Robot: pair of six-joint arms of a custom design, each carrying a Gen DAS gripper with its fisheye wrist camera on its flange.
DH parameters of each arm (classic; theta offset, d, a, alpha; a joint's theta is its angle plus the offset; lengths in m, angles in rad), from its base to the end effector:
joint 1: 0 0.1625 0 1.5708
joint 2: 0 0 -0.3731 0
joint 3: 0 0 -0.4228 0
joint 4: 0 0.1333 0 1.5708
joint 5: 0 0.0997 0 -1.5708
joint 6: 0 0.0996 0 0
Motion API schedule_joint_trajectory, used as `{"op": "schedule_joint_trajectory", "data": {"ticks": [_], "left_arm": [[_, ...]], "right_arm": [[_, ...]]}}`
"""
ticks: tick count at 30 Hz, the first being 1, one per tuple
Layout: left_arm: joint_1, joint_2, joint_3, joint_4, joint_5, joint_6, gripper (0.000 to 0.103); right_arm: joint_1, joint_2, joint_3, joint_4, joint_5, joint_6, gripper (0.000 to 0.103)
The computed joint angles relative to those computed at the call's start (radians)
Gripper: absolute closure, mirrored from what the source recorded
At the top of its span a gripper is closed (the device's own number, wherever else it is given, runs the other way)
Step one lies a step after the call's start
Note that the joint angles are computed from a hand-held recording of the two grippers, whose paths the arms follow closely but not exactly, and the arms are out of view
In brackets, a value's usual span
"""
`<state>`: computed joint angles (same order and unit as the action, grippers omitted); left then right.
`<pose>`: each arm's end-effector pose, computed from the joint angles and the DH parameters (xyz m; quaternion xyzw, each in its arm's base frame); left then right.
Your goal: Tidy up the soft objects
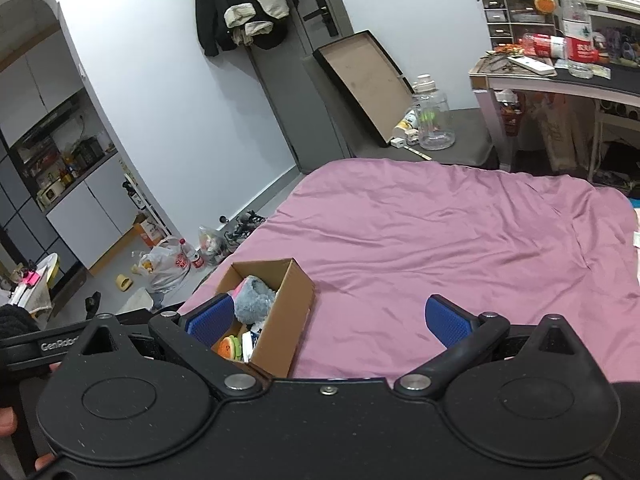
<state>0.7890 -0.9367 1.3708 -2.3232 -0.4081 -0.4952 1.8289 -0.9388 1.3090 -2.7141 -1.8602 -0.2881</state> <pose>-0.3420 -0.6634 0.2789 0.0317 0.8291 -0.4295 0.3565 0.2935 -0.7009 0.3119 0.1949 -0.8972 0.3710 0.1391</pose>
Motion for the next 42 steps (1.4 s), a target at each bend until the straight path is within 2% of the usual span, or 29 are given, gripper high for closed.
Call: {"op": "schedule_joint_trajectory", "data": {"ticks": [3, 6, 14, 22, 26, 30, 36, 42], "left_arm": [[-0.020, -0.021, 0.020, 0.029, 0.000, -0.018, 0.003], [-0.036, -0.041, 0.025, 0.122, -0.008, -0.101, 0.003], [-0.081, -0.067, 0.080, 0.172, 0.028, -0.161, 0.003], [-0.111, -0.095, 0.137, 0.243, 0.062, -0.267, 0.003], [-0.122, -0.098, 0.138, 0.304, 0.068, -0.339, 0.003], [-0.135, -0.082, 0.130, 0.314, 0.088, -0.347, 0.003], [-0.147, -0.058, 0.128, 0.266, 0.085, -0.296, 0.003], [-0.150, -0.043, 0.118, 0.294, 0.085, -0.311, 0.003]], "right_arm": [[0.005, -0.032, 0.034, -0.013, -0.012, -0.027, 0.000], [0.009, -0.064, 0.068, -0.023, -0.014, -0.053, 0.000], [0.005, -0.127, 0.149, -0.037, -0.028, -0.100, 0.000], [-0.018, -0.185, 0.208, -0.017, 0.026, -0.104, 0.000], [-0.012, -0.225, 0.252, -0.070, 0.029, -0.163, 0.000], [-0.021, -0.257, 0.271, -0.078, 0.062, -0.171, 0.000], [-0.018, -0.256, 0.276, -0.122, 0.014, -0.209, 0.000], [-0.031, -0.257, 0.268, -0.095, 0.035, -0.200, 0.000]]}}
